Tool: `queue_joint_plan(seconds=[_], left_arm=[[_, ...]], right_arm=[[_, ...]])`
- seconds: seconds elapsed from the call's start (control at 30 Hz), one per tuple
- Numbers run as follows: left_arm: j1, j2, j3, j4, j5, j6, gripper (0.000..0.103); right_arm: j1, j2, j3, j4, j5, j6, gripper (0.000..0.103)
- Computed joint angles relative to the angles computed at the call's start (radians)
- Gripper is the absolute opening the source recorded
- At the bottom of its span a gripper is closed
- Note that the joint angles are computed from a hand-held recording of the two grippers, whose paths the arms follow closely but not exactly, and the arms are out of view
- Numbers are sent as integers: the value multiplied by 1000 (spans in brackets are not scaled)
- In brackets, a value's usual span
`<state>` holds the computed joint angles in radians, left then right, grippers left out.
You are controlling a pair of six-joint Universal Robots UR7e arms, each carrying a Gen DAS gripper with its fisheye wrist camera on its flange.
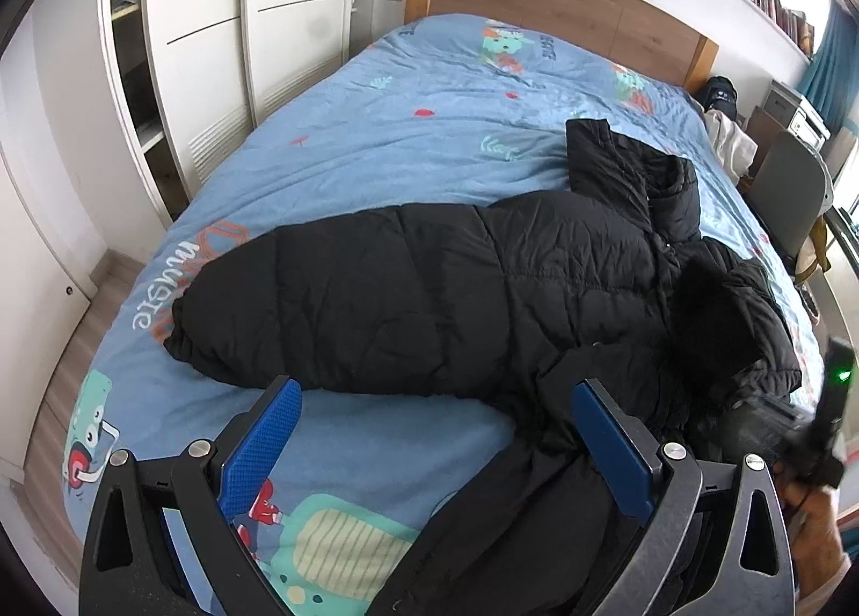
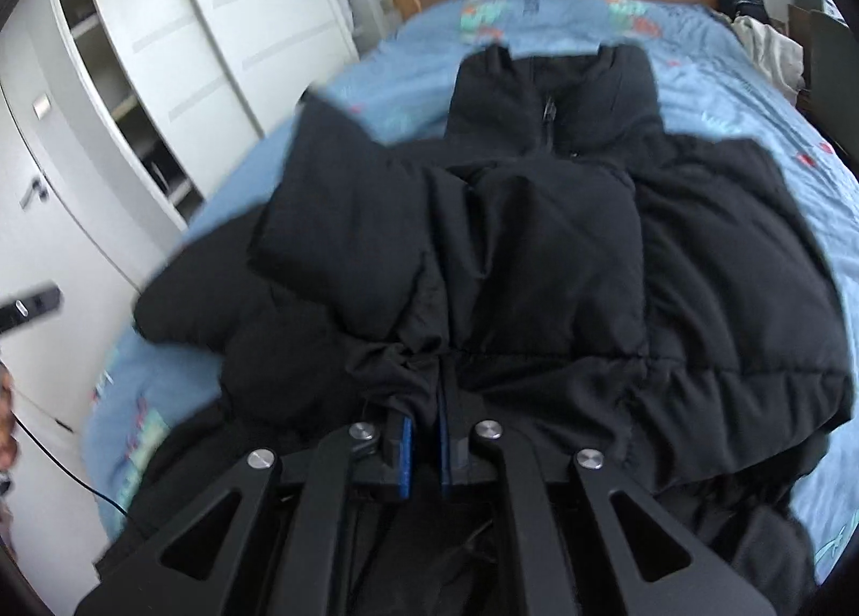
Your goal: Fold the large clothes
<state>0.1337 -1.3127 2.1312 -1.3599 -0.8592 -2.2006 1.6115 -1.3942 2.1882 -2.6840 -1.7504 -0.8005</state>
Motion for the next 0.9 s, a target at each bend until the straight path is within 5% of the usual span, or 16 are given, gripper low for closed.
queue_joint_plan(seconds=[0.17,0.23,0.27,0.3,0.63,0.9], left_arm=[[10,31,-9,-44,11,39,99],[16,50,-18,-64,18,61,99],[22,67,-27,-79,25,78,99],[27,79,-34,-95,32,93,99],[141,291,-139,-391,134,387,99],[296,553,-305,-739,250,708,96]], right_arm=[[-22,10,51,-96,-72,-74,14],[-33,-6,53,-79,-55,-88,35],[-39,-24,59,-64,-44,-95,63],[-34,-34,70,-64,-39,-96,78],[-77,-233,7,107,76,-143,78],[-129,-107,-186,-35,25,-145,78]])
